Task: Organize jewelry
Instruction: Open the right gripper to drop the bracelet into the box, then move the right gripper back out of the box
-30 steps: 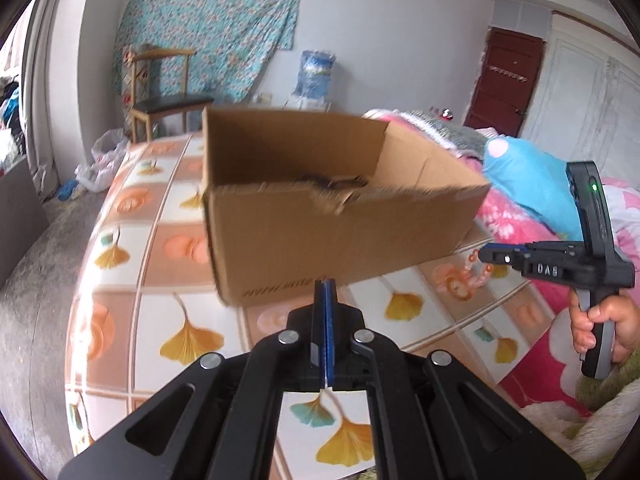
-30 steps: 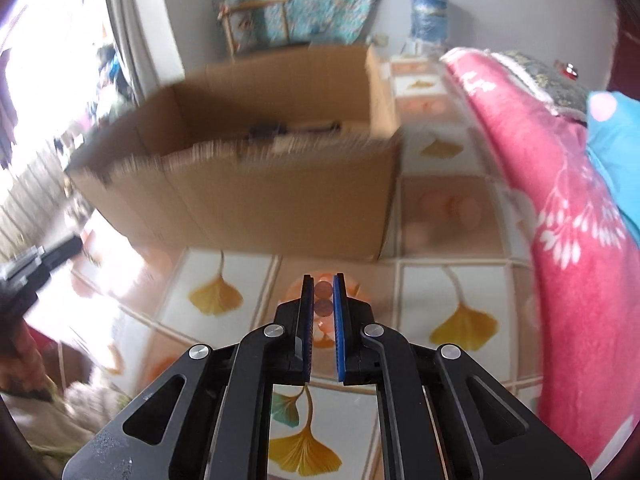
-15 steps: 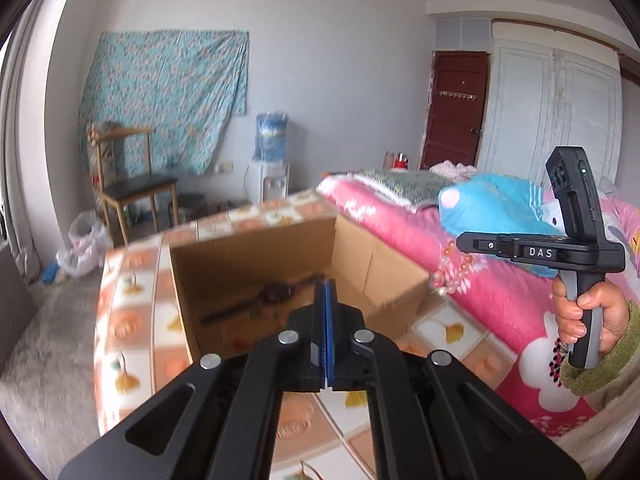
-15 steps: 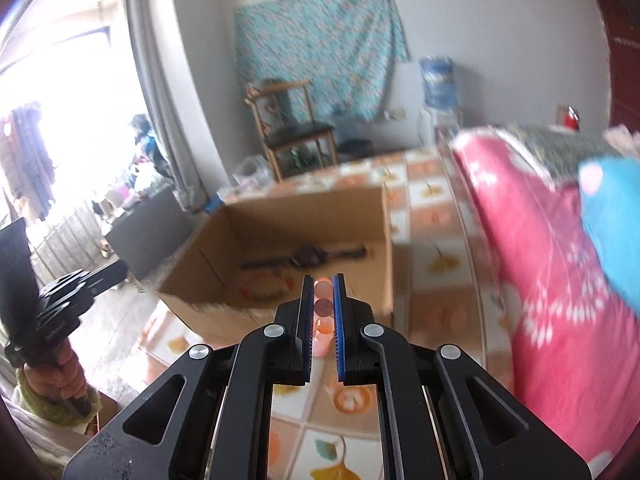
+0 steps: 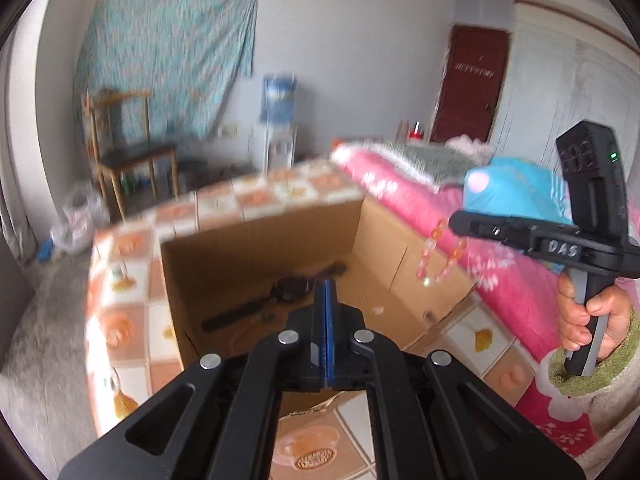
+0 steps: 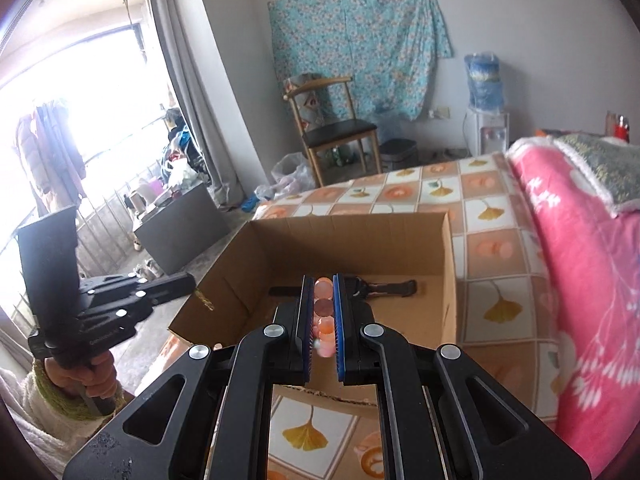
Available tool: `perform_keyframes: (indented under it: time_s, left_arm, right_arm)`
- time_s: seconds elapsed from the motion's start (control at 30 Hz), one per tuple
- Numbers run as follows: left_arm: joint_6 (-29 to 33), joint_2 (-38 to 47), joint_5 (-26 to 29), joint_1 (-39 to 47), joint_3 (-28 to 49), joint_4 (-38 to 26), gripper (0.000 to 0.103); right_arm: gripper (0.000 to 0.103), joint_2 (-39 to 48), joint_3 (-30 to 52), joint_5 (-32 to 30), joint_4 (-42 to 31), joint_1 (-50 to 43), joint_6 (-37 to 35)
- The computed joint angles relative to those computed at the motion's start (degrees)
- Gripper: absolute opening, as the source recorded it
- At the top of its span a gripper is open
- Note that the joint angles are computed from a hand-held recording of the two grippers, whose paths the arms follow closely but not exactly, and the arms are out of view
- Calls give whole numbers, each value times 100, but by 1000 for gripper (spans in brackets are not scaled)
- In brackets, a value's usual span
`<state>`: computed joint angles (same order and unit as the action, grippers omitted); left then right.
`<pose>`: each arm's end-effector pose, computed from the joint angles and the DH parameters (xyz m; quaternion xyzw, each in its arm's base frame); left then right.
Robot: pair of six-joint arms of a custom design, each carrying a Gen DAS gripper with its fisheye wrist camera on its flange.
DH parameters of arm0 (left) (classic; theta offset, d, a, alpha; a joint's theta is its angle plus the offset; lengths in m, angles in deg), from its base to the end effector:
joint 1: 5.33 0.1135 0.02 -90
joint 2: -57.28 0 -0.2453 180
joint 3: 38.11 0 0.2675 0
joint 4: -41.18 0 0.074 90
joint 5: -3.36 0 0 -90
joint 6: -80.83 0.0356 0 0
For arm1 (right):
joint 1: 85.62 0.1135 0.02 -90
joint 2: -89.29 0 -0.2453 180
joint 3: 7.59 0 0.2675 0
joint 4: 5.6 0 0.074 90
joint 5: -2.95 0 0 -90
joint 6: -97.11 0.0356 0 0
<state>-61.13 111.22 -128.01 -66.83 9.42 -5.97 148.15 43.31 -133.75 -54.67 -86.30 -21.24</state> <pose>0.1167 -0.1656 0.2009 -0.0362 0.8947 -0.0605 0.4410 0.2119 0.0234 0.2038 -0.3197 0.8279 0.3026 0.3475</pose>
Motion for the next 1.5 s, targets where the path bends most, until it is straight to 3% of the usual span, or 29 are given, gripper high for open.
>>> perform_keyframes:
  time_s: [0.17, 0.3, 0.43, 0.6, 0.8, 0.9, 1.0, 1.27, 1.37, 1.47, 1.5]
  left_arm:
    - [-35, 124, 1226, 887, -404, 366, 0]
    - [-10, 124, 1679, 1255, -589, 473, 4]
    - [-102, -71, 1584, 1242, -692, 447, 15]
    - [-282, -240, 1318, 1155, -688, 247, 17]
    - [-1178, -345, 219, 225, -456, -608, 28]
    - [-1649, -283, -83, -171, -357, -982, 30]
    - [-2039, -210, -206, -454, -301, -1241, 31]
    - [-3082, 17, -531, -1124, -135, -1818, 33]
    - [-3548, 241, -695, -1412, 52, -2146, 45]
    - [-4133, 638, -878, -1692, 369, -2613, 75]
    - [-4357, 784, -955, -1787, 473, -2785, 83]
  right_arm:
    - [7, 530, 54, 112, 210, 102, 47]
    - [7, 778, 170, 109, 158, 78, 51]
    - [7, 907, 279, 115, -8, 31, -10]
    - [7, 1095, 429, 221, -168, 78, -27]
    - [7, 1703, 759, 335, -636, 369, -91]
    - [8, 1893, 798, 879, -660, 626, -49]
    - [10, 1681, 587, 1357, -469, 654, 35]
    - [12, 508, 270, 1033, -971, -17, -235]
    - [19, 41, 193, 702, -1331, -331, -366]
    - [37, -713, 11, 468, -1802, -636, -525]
    - [51, -982, -63, 449, -1979, -692, -585]
